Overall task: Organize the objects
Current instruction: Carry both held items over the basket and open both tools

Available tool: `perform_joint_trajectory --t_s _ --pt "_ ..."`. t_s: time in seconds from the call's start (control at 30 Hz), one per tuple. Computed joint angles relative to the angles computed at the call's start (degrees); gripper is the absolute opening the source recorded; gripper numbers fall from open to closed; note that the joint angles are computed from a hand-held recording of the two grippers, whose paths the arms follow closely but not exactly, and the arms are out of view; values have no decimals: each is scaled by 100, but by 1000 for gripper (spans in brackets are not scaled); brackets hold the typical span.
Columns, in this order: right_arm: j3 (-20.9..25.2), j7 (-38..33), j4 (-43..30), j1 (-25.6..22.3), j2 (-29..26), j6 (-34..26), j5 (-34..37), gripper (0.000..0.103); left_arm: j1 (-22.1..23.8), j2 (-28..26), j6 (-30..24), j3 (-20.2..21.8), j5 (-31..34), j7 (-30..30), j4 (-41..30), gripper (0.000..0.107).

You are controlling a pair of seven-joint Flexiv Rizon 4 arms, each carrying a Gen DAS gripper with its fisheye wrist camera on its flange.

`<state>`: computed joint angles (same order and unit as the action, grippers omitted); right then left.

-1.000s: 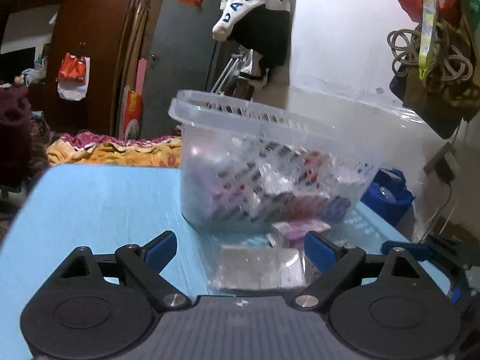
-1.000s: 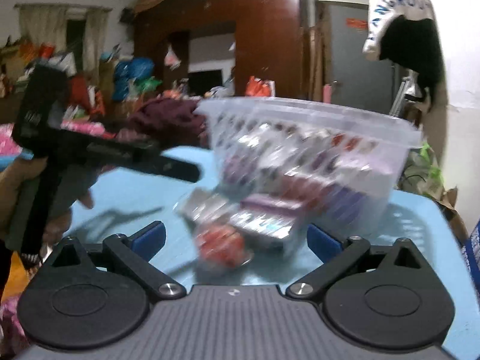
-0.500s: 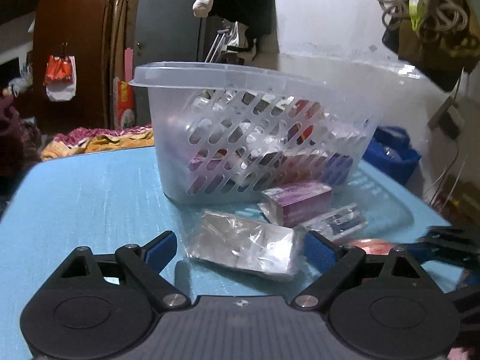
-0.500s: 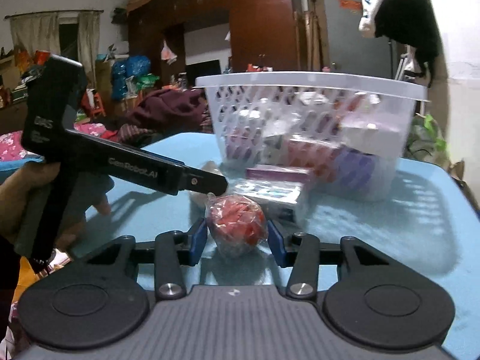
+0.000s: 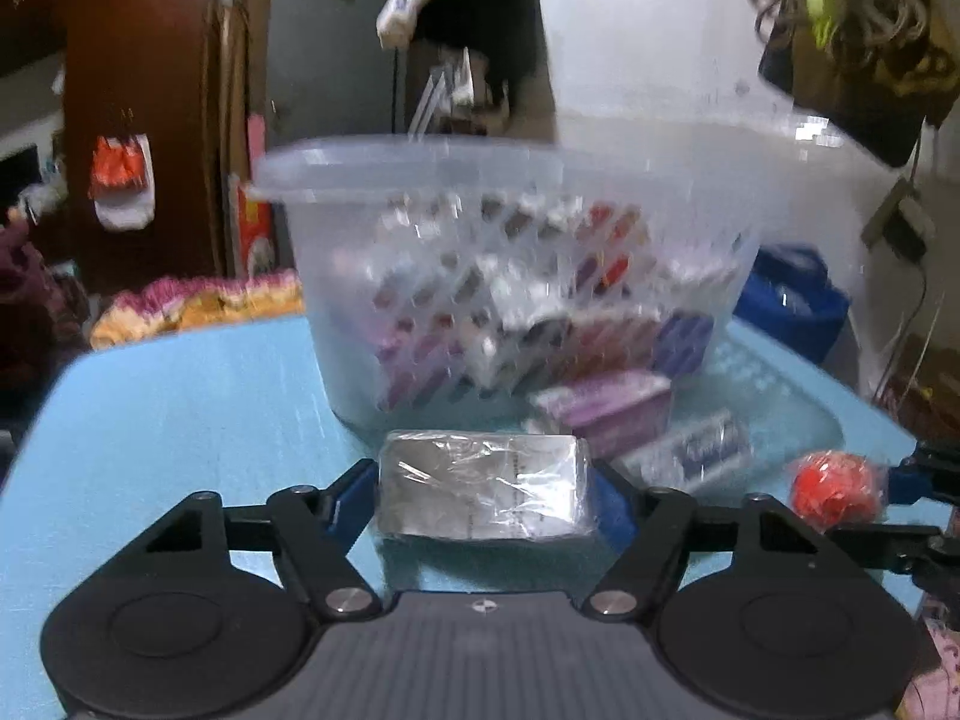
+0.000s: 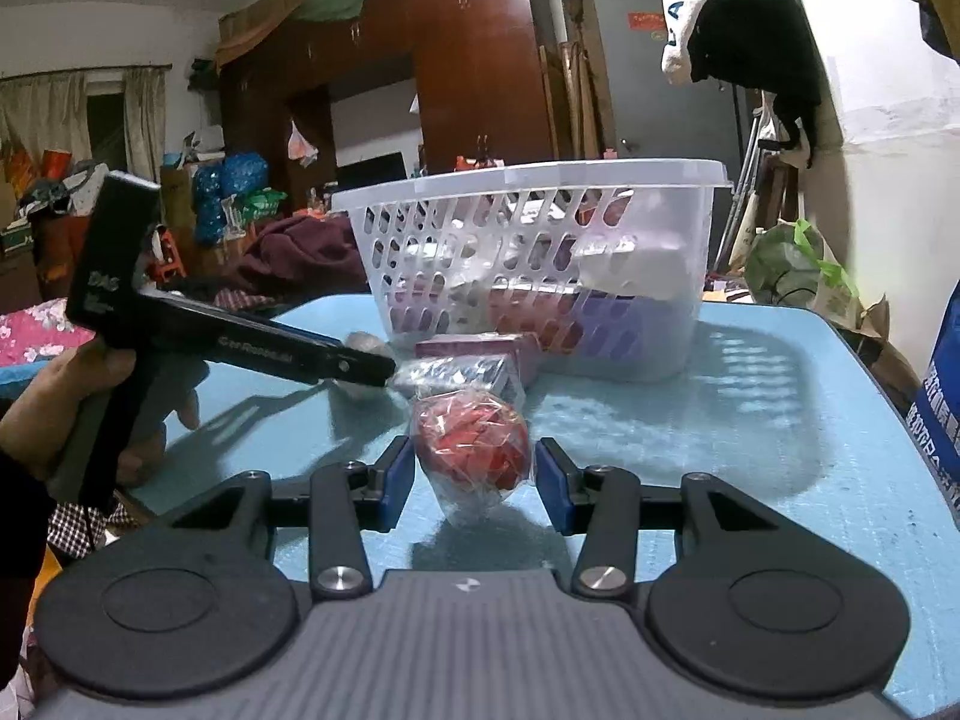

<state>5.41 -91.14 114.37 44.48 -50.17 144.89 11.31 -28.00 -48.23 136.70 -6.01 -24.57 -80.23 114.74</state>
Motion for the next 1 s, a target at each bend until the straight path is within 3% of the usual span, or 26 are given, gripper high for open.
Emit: perform_joint_trajectory --t_s 0.33,0.47,0.57,0.7,0.9,0.97,1.0 --pt "-58 -80 -171 47 -76 111 147 48 316 -103 931 -196 777 -553 273 76" --pt "-26 -122 -183 -22 9 420 32 48 585 -61 1425 -363 1352 -974 326 76" --pt "-161 -471 -328 79 310 572 147 48 476 204 1787 -296 1205 -848 218 76" --pt "-553 -1223 -1090 298 667 -195 668 47 569 652 994 -352 989 -567 -292 76" --pt "-783 -1285 -2158 129 607 -1563 719 48 184 579 -187 -67 -147 145 -1185 77" --pt "-733 -1106 -2272 5 513 -1769 472 55 44 457 -449 66 -438 444 -1364 88" --pt "-878 -1116 -2322 108 483 -1922 551 77 -25 395 -622 124 -615 586 -1453 88"
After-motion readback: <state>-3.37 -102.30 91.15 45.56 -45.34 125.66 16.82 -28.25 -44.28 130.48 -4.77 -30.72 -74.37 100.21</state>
